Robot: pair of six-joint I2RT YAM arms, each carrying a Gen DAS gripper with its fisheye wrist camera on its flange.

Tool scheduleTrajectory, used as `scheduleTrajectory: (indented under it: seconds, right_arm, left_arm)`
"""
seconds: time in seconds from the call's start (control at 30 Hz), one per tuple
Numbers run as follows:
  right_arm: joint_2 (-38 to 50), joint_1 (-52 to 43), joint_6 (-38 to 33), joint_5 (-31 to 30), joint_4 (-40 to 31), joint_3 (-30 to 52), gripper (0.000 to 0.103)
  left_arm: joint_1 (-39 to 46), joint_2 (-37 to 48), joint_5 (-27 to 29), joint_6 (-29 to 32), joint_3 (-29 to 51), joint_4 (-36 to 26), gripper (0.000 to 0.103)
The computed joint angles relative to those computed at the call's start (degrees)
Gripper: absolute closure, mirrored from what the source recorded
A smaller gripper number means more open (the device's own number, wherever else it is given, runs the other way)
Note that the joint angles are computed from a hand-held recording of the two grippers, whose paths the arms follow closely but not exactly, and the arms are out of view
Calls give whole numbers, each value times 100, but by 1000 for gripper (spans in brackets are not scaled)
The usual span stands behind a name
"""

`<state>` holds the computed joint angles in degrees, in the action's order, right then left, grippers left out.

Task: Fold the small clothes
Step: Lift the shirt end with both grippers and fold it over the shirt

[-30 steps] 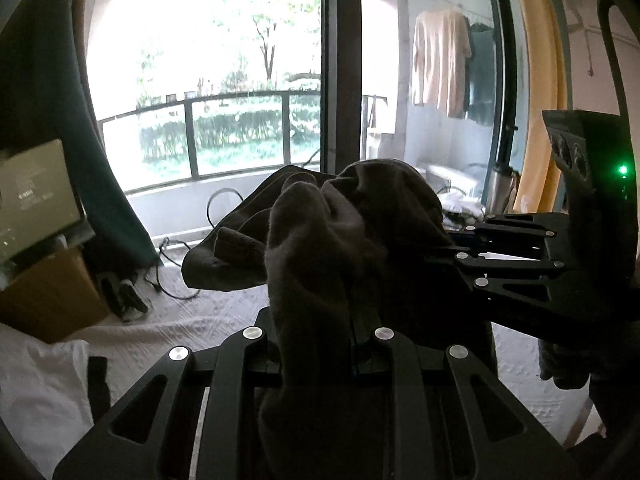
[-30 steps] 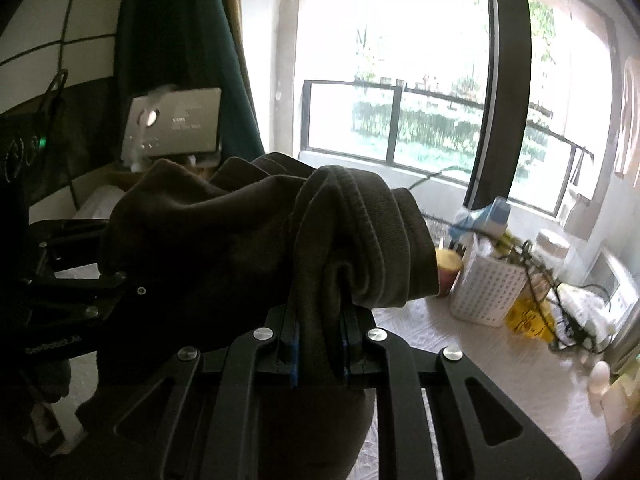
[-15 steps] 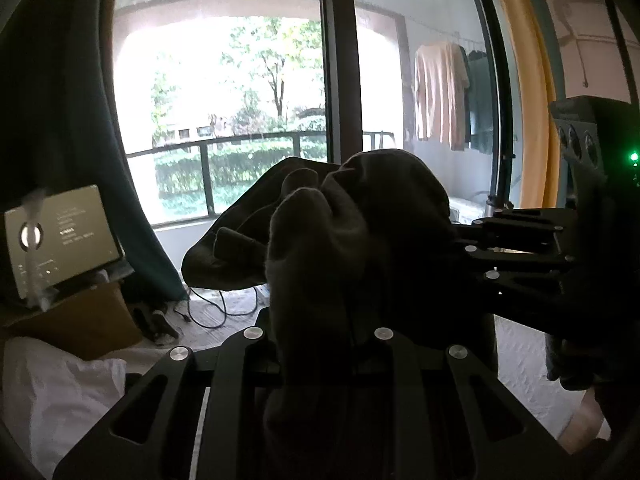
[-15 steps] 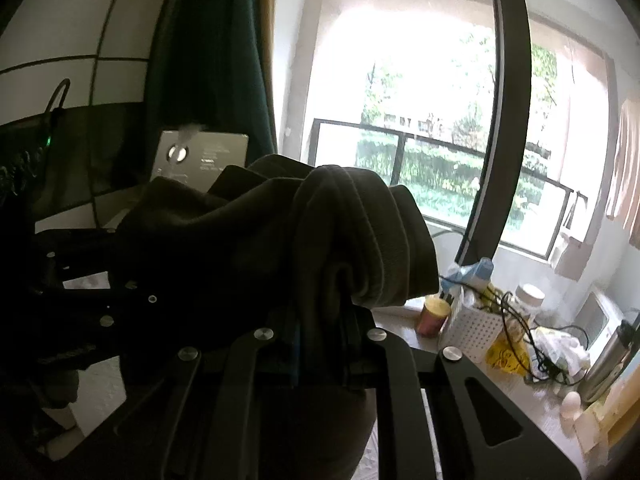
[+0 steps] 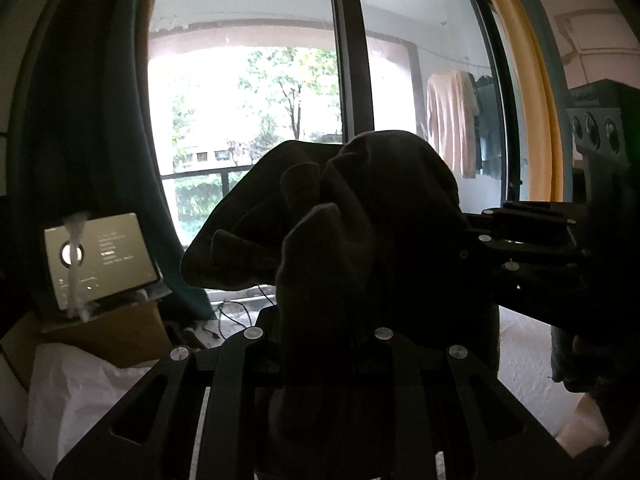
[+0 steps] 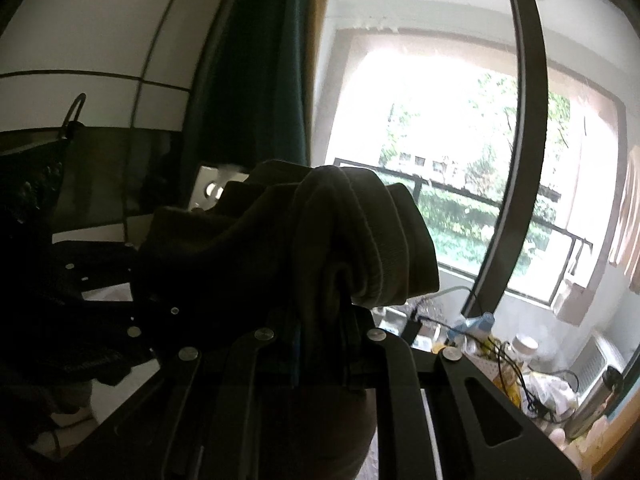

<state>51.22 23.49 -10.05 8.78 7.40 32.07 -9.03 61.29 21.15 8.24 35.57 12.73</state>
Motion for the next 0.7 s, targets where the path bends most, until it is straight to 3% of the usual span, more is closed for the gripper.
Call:
scheduleTrajectory:
  seconds: [0.3, 0.7]
  right_arm:
    - [-92, 1049, -184, 561, 140, 113, 90]
    - [698, 2289, -206, 940, 750, 277, 90]
  left_arm:
    - [578, -1111, 217, 26, -269, -544, 82]
    - [2766, -1663, 1917, 741, -378, -1484, 82]
